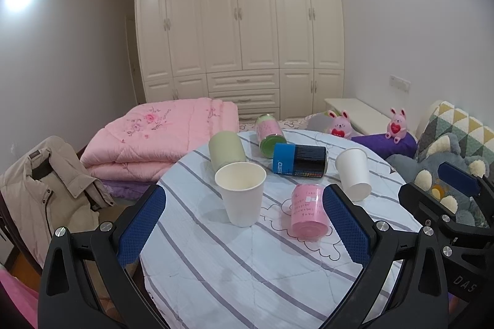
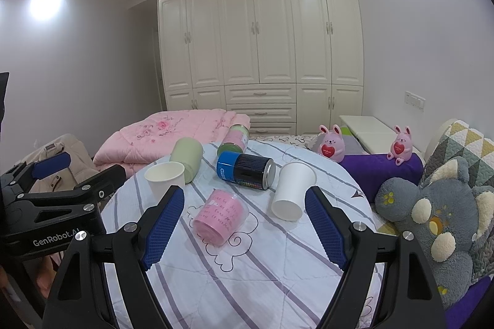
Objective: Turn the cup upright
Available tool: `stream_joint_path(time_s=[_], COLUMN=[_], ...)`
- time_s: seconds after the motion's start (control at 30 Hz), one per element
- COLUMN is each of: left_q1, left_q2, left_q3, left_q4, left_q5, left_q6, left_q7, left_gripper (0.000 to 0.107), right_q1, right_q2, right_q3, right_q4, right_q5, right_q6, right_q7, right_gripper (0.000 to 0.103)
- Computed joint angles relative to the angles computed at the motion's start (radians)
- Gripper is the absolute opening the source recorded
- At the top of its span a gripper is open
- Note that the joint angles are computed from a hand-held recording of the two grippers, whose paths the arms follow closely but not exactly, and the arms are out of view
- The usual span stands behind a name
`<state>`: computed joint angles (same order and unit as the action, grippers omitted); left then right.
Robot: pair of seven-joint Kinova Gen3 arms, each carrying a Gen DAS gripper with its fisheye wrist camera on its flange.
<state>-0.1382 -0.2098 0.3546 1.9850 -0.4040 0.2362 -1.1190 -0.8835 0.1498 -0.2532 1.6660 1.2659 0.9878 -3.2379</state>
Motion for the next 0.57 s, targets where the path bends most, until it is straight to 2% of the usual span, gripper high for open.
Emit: stream_joint_path(time_s=[0.57], left_q1=[0.058], left_q2=[0.020], left_q3=[-0.070], left_q4=[-0.011], left_q5=[0.049], left_q6=[0.004], left_q7=[-0.057], left_gripper=[0.103], right_q1=[-0.005], right_q2=[0.009], right_q3=[0.007], right_q4=[-0.010], right_q5=[-0.011], right_q6=[0.000], right_q7=[0.012], right_gripper=[0.082])
